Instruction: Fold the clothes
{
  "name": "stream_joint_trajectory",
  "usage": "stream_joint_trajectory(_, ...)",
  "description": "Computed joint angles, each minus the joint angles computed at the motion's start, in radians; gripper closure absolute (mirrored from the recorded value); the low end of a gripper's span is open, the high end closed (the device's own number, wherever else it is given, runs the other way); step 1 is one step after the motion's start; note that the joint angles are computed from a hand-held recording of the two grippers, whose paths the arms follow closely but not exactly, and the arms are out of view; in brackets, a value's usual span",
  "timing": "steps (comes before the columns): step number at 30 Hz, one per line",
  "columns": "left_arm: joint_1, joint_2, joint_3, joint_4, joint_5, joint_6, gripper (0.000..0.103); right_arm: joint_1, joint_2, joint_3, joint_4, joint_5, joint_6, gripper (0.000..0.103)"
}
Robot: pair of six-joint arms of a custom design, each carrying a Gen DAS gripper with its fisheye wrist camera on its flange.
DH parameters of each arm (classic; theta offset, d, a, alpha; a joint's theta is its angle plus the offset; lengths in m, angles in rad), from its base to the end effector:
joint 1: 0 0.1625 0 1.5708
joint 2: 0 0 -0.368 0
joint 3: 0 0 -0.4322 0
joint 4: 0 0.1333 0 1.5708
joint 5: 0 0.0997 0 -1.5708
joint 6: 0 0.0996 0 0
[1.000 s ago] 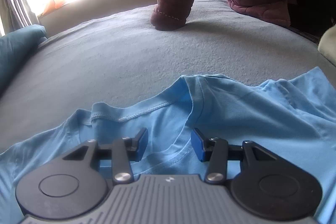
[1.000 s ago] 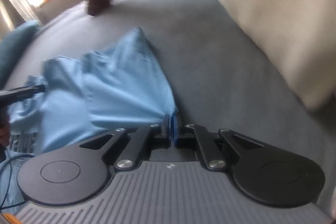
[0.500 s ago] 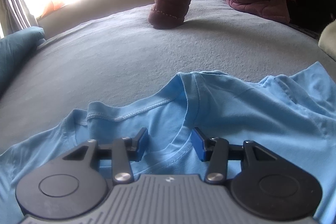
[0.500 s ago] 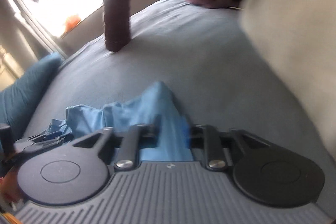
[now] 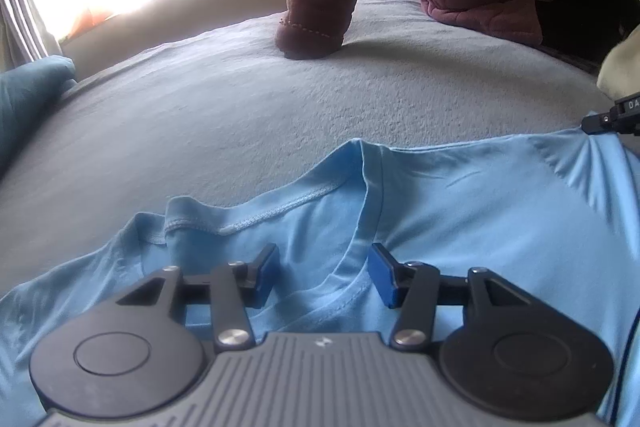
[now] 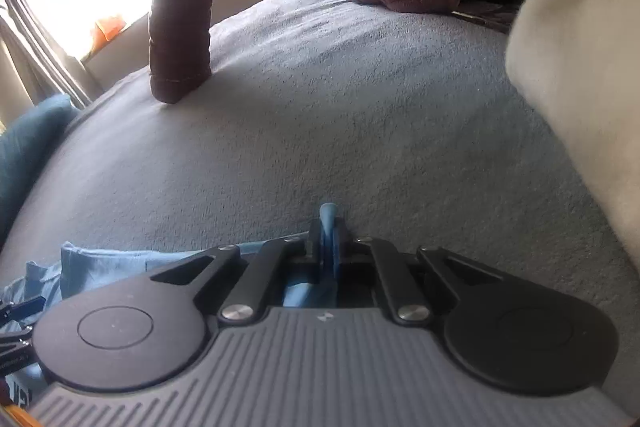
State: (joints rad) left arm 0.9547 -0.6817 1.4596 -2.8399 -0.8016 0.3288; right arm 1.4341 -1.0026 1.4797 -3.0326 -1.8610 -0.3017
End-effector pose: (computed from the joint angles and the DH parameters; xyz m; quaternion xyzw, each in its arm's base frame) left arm -0.2480 -0.7009 0.0750 0.3279 0.8422 -0.2752 0.3279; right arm 0.0062 -0.7242 0.3045 0.0037 -0.8746 0.4288 0.2261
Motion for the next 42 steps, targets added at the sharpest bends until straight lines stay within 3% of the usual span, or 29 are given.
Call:
stream_joint_trajectory(3, 0.009, -0.037, 0.007, 0.029, -0.043, -0.008, 0.052, 0.023, 0.025, -0.012, -0.078, -0.071, -0.035, 0.09)
stream_joint_trajectory(5, 0.013, -0.075, 0.017, 0.052, -0.07, -0.007, 0.05, 0.034, 0.029, -0.003, -0.187, -0.104, -0.017, 0.078)
stream_joint_trajectory(6, 0.015, -0.095, 0.022, 0.065, -0.084, -0.004, 0.049, 0.04, 0.032, -0.001, -0.237, -0.12, -0.01, 0.078)
stream_joint_trajectory(8, 0.022, -0.148, 0.039, 0.095, -0.104, 0.029, 0.047, 0.053, 0.032, 0.001, -0.259, -0.077, -0.04, 0.076)
stream_joint_trajectory(10, 0.026, -0.183, 0.047, 0.119, -0.084, 0.059, 0.046, 0.069, 0.028, -0.01, -0.177, -0.009, -0.07, 0.076)
stream_joint_trajectory(14, 0.047, -0.214, 0.05, 0.144, -0.013, 0.083, 0.046, 0.12, 0.07, -0.109, 0.241, 0.156, -0.179, 0.077)
stream_joint_trajectory(16, 0.06, -0.222, 0.049, 0.143, 0.025, 0.093, 0.046, 0.153, 0.141, -0.215, 0.443, 0.159, -0.224, 0.078)
stream_joint_trajectory(19, 0.09, -0.205, 0.027, 0.128, 0.048, 0.088, 0.046, 0.19, 0.275, -0.387, 0.626, 0.098, -0.232, 0.083)
stream_joint_trajectory(20, 0.099, -0.199, 0.019, 0.123, 0.055, 0.086, 0.046, 0.201, 0.313, -0.43, 0.632, 0.058, -0.228, 0.083)
stream_joint_trajectory(22, 0.12, -0.19, 0.0, 0.115, 0.054, 0.087, 0.046, 0.204, 0.336, -0.454, 0.588, 0.051, -0.219, 0.083)
stream_joint_trajectory(24, 0.144, -0.184, -0.027, 0.127, 0.014, 0.105, 0.045, 0.197, 0.298, -0.405, 0.531, 0.1, -0.183, 0.081)
stream_joint_trajectory(26, 0.167, -0.169, -0.071, 0.163, -0.028, 0.125, 0.041, 0.191, 0.265, -0.367, 0.501, 0.109, -0.234, 0.079)
stream_joint_trajectory(31, 0.206, -0.103, -0.185, 0.234, -0.126, 0.192, 0.04, 0.196, 0.304, -0.445, 0.575, -0.016, -0.272, 0.075)
stream_joint_trajectory(33, 0.213, -0.089, -0.203, 0.245, -0.142, 0.225, 0.042, 0.191, 0.322, -0.474, 0.622, -0.024, -0.284, 0.075)
stream_joint_trajectory(36, 0.218, -0.093, -0.198, 0.249, -0.179, 0.239, 0.06, 0.185, 0.342, -0.507, 0.679, -0.023, -0.3, 0.073)
stream_joint_trajectory(37, 0.218, -0.1, -0.187, 0.248, -0.194, 0.238, 0.077, 0.184, 0.343, -0.509, 0.687, -0.015, -0.303, 0.073)
stream_joint_trajectory(39, 0.208, -0.107, -0.153, 0.201, -0.183, 0.269, 0.09, 0.189, 0.338, -0.492, 0.67, -0.035, -0.324, 0.077)
stream_joint_trajectory(40, 0.201, -0.106, -0.136, 0.161, -0.169, 0.292, 0.099, 0.193, 0.333, -0.476, 0.655, -0.052, -0.339, 0.089)
stream_joint_trajectory(41, 0.198, -0.11, -0.121, 0.128, -0.162, 0.285, 0.099, 0.198, 0.329, -0.464, 0.64, -0.063, -0.349, 0.102)
stream_joint_trajectory(42, 0.195, -0.114, -0.107, 0.096, -0.155, 0.279, 0.1, 0.203, 0.324, -0.451, 0.625, -0.074, -0.36, 0.102)
